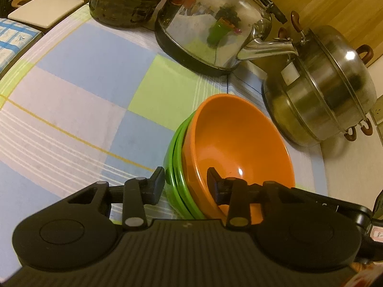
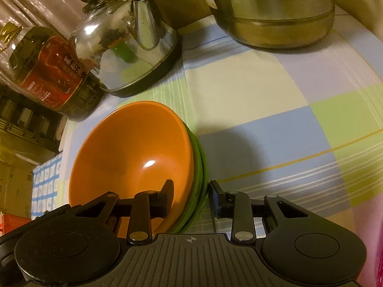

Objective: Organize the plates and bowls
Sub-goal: 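Move both grippers to the rim of the orange-and-green bowl stack, then close both grippers on the bowl stack rim and lift it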

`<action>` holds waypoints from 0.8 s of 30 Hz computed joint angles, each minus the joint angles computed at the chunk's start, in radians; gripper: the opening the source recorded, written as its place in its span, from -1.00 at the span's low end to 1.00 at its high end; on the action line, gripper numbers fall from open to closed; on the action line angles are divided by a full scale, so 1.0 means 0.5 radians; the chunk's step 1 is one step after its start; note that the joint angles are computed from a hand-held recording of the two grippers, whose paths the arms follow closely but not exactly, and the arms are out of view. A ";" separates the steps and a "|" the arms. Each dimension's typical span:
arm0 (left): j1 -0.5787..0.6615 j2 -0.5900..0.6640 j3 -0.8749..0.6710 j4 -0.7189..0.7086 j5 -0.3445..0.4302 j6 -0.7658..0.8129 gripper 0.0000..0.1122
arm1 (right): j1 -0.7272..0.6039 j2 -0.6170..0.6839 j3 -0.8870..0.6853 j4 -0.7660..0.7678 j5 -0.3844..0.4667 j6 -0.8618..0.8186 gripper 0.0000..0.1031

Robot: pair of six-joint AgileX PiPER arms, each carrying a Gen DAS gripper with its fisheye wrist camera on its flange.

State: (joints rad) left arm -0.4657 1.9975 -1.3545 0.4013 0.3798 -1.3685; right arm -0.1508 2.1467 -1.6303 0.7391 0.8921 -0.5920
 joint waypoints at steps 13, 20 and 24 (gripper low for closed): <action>-0.045 -0.031 0.011 0.027 0.073 0.025 -0.41 | 0.015 -0.063 0.095 -0.015 -0.066 -0.017 -0.43; -0.121 -0.112 0.100 0.086 0.111 -0.053 -0.42 | -0.011 -0.169 0.252 -0.009 -0.081 -0.098 -0.43; -0.191 -0.176 0.158 0.176 0.151 -0.160 -0.43 | -0.050 -0.256 0.382 0.018 -0.077 -0.163 -0.43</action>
State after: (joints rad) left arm -0.5611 1.9095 -1.2755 0.4893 0.4551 -1.4483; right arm -0.1759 2.0186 -1.4393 0.7483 0.8537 -0.6733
